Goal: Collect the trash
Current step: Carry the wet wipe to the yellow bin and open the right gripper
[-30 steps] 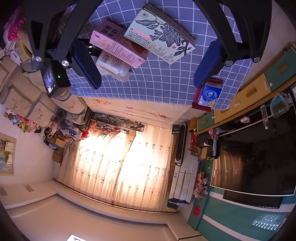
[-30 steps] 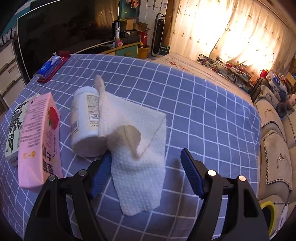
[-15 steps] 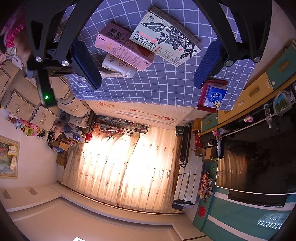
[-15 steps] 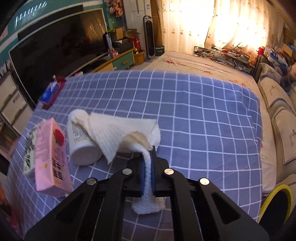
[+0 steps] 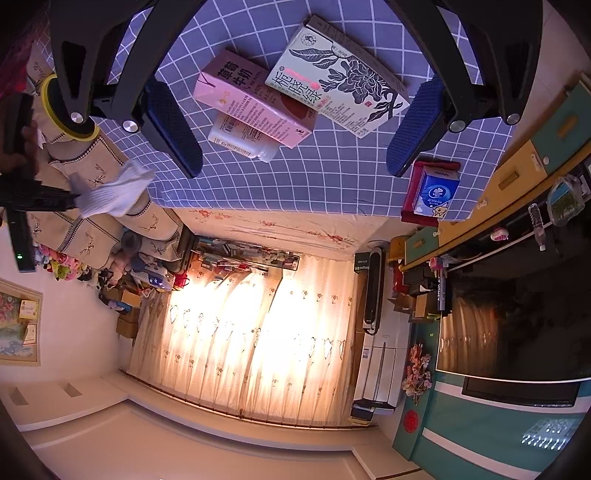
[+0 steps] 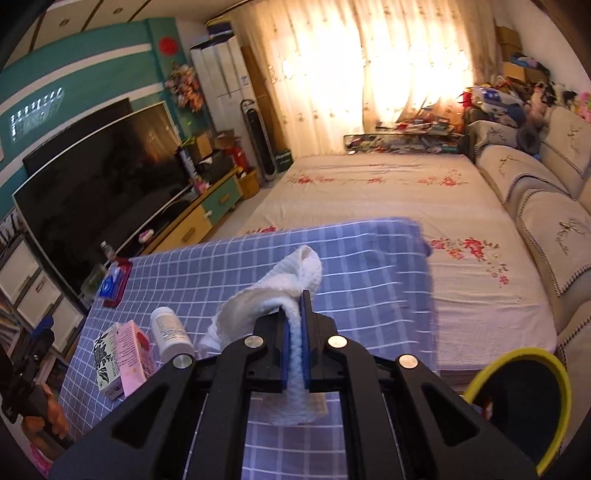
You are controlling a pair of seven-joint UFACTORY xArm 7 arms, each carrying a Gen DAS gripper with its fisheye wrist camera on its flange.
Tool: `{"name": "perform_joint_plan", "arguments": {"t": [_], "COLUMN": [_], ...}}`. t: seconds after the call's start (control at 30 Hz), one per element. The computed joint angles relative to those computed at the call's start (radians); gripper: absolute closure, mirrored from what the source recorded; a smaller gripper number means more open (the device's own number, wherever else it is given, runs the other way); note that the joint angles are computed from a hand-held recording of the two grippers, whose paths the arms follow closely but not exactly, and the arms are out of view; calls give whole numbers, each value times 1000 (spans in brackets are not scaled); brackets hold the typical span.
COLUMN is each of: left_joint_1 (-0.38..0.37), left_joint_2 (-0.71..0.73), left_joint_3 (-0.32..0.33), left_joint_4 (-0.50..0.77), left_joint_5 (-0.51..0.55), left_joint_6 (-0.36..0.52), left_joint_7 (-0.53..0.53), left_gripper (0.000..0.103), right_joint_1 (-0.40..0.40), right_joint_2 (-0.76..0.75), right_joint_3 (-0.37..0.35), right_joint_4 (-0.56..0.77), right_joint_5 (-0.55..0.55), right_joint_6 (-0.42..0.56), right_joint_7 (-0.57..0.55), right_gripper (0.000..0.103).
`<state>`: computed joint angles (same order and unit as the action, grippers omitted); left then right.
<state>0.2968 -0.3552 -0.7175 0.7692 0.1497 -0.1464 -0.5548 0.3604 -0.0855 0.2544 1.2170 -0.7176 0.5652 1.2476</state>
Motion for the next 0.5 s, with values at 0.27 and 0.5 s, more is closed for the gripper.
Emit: {"name": "perform_joint_plan", "arguments": {"t": [0.27, 0.5], "left_joint_1": [-16, 0], "left_joint_2": [8, 8], "left_joint_3": [15, -5], "left_joint_4": [2, 0], "left_joint_5": [2, 0], "left_joint_6": [2, -12], "left_joint_7": [4, 11], "left_gripper": [5, 5], "right_joint_1": [-89, -158], "right_joint_2": [-333, -504], "right_joint_3": [30, 40], "right_joint_4": [-268, -471], "right_joint_5": [62, 217], "right_joint_6": [178, 299], "right_joint_7": [28, 7], "right_gripper": [97, 96]}}
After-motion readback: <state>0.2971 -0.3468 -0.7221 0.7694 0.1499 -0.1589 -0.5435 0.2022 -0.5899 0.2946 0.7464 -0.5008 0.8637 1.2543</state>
